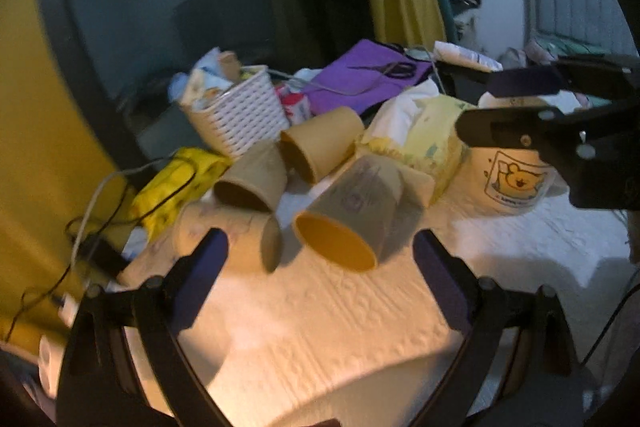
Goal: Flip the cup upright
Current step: 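Reach the left tool toward the tan paper cups lying on their sides, then grasp the tipped tan paper cup with the left tool and lift it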
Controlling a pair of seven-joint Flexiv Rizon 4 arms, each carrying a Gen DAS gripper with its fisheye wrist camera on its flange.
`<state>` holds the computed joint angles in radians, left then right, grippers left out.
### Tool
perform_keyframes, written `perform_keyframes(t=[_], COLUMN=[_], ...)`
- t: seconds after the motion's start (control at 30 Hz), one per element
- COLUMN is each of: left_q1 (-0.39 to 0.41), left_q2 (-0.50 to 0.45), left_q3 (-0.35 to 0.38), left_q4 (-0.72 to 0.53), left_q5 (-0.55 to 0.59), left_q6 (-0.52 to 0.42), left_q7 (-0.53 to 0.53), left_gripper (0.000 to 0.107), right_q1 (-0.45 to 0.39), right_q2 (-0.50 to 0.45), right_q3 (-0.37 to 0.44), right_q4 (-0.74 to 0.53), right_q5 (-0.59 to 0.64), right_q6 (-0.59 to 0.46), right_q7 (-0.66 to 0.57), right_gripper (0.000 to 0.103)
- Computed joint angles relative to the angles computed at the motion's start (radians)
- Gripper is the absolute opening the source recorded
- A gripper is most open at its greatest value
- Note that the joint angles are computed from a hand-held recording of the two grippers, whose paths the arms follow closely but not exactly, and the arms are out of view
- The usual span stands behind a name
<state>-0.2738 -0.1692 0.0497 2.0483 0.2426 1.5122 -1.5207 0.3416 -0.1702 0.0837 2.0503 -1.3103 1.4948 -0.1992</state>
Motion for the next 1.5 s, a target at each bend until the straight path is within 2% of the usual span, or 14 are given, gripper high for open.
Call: perform_keyframes(t=[0.07,0.13,0.2,0.3,0.47,0.57,0.73,0.9,1.0,1.07,1.17,1.3,1.5], left_q1=[0.021,0.057,0.060,0.046,0.001,0.006,0.035,0.066,0.082,0.066,0.019,-0.042,-0.093], left_q2=[-0.039,-0.074,-0.111,-0.153,-0.194,-0.203,-0.174,-0.087,0.022,0.084,0.190,0.307,0.454], left_q3=[-0.028,-0.079,-0.091,-0.088,-0.045,-0.057,-0.099,-0.144,-0.174,-0.172,-0.160,-0.116,-0.073], left_q4=[-0.027,-0.044,-0.072,-0.113,-0.154,-0.160,-0.113,-0.016,0.097,0.155,0.256,0.352,0.486], left_q5=[-0.029,-0.104,-0.141,-0.186,-0.170,-0.186,-0.252,-0.341,-0.424,-0.465,-0.582,-0.587,-0.553], left_q6=[0.006,0.003,-0.007,-0.052,-0.093,-0.137,-0.112,-0.091,-0.064,-0.052,-0.044,-0.075,-0.125], left_q7=[0.050,0.132,0.183,0.216,0.229,0.260,0.294,0.341,0.398,0.419,0.488,0.463,0.399], left_gripper=[0.095,0.095,0.095,0.094,0.093,0.078,0.076,0.076,0.076,0.076,0.076,0.076,0.076], right_q1=[0.001,0.002,0.003,0.003,-0.003,-0.006,-0.012,-0.012,-0.018,-0.025,-0.033,-0.034,-0.003], right_q2=[-0.019,-0.028,-0.036,-0.040,-0.035,-0.031,-0.017,0.022,0.055,0.079,0.111,0.163,0.207], right_q3=[-0.009,-0.013,-0.016,-0.023,-0.030,-0.036,-0.022,-0.002,0.012,0.027,0.051,0.093,0.158], right_q4=[-0.019,-0.028,-0.034,-0.034,-0.019,-0.011,0.005,0.027,0.046,0.063,0.091,0.148,0.242], right_q5=[0.000,0.005,0.025,0.041,0.046,0.026,0.024,0.021,-0.003,-0.019,-0.024,0.004,0.142], right_q6=[-0.008,-0.017,-0.028,-0.033,-0.031,-0.026,-0.018,-0.027,-0.032,-0.036,-0.041,-0.049,-0.056], right_q7=[0.010,0.015,0.012,0.007,0.013,0.042,0.048,0.052,0.079,0.098,0.110,0.099,0.022], right_gripper=[0.061,0.061,0.061,0.061,0.061,0.061,0.061,0.061,0.061,0.061,0.061,0.061,0.061])
